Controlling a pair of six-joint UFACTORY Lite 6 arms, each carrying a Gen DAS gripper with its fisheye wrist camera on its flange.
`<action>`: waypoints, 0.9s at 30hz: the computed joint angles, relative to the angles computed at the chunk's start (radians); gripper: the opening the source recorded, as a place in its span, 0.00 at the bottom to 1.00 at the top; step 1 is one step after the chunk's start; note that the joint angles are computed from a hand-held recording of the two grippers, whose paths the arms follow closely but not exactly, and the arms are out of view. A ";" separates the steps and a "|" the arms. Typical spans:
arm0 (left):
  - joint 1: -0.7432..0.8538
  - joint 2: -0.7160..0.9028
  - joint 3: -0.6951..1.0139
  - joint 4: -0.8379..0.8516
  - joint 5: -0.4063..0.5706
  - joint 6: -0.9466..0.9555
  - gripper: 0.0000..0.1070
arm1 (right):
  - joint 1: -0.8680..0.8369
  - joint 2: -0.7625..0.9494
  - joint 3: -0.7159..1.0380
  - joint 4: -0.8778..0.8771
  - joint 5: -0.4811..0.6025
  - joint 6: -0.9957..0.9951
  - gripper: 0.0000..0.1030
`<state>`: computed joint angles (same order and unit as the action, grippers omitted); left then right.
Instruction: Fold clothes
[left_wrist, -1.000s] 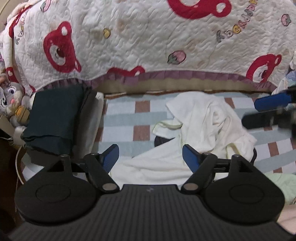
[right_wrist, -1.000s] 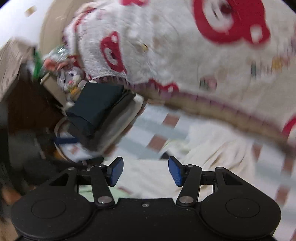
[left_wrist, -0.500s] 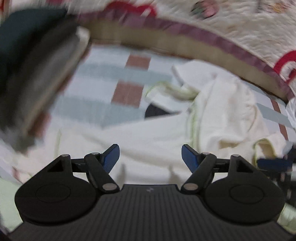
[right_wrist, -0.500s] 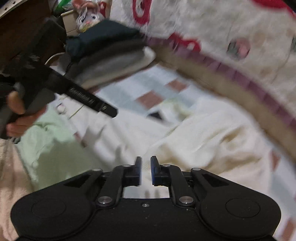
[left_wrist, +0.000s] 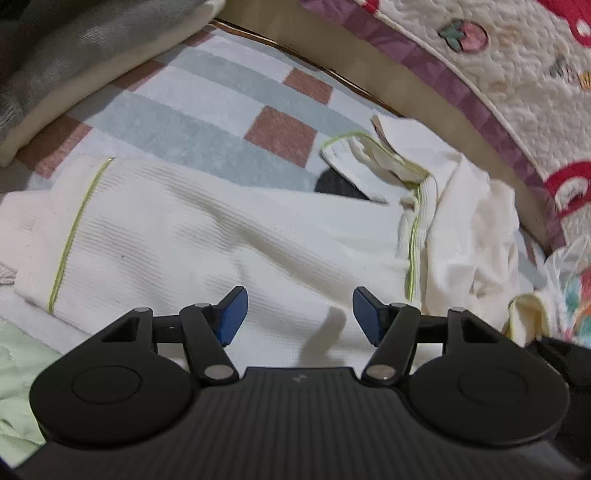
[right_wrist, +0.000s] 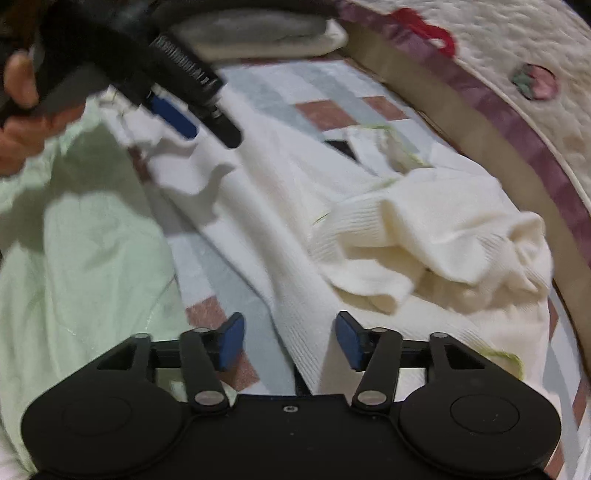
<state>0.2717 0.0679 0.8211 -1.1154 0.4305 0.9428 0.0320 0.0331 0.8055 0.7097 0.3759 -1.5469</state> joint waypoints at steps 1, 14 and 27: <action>-0.014 -0.005 -0.009 -0.006 -0.026 0.018 0.58 | 0.021 0.005 -0.031 0.052 -0.104 -0.039 0.60; -0.002 -0.109 -0.049 -0.091 -0.194 0.155 0.60 | -0.249 0.026 0.187 0.140 0.262 0.154 0.04; -0.030 -0.089 -0.058 -0.205 -0.147 0.242 0.62 | -0.768 0.051 0.521 0.414 0.298 -0.088 0.03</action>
